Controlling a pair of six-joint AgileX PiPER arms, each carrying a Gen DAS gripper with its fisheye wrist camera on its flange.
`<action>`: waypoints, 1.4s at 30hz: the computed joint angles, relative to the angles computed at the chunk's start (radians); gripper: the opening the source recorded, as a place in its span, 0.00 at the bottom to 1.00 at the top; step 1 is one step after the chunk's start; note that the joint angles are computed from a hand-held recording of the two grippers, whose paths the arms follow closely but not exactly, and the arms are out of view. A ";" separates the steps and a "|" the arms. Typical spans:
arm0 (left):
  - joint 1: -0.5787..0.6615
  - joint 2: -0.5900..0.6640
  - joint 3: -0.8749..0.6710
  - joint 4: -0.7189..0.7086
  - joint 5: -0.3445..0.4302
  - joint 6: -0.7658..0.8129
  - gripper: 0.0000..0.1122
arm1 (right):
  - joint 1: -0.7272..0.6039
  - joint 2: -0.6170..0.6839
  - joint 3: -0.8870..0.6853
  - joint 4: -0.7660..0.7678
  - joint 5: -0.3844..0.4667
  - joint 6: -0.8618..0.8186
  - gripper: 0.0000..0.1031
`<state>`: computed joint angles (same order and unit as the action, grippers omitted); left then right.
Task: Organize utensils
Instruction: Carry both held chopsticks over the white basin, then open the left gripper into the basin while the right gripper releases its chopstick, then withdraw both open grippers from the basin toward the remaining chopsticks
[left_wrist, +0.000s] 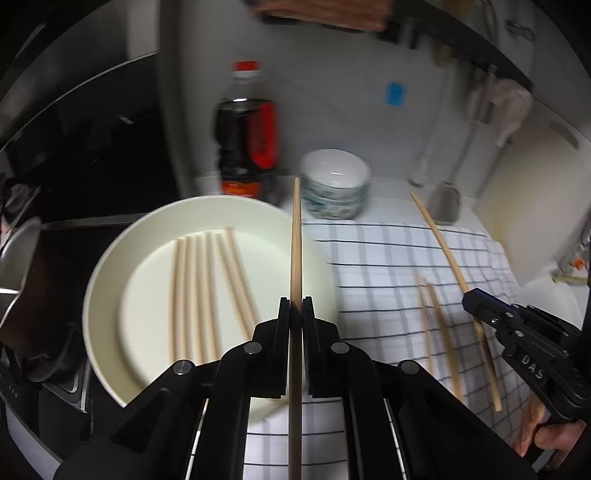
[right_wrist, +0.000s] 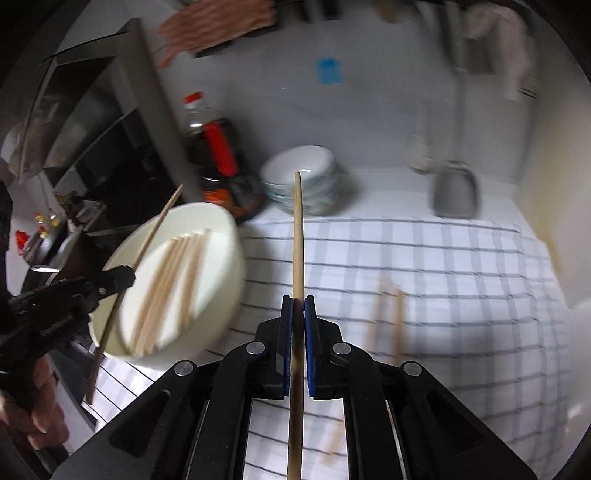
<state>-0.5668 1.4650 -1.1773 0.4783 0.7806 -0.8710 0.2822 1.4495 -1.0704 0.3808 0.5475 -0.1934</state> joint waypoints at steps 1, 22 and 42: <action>0.029 -0.006 0.008 -0.009 -0.003 0.017 0.06 | 0.033 0.027 -0.032 -0.017 -0.001 0.031 0.06; 0.481 0.126 0.072 -0.339 -0.193 0.500 0.07 | 0.337 0.598 -0.686 -0.214 0.214 0.377 0.06; 0.539 0.096 0.100 -0.319 -0.145 0.437 0.62 | 0.363 0.598 -0.691 -0.322 0.219 0.458 0.22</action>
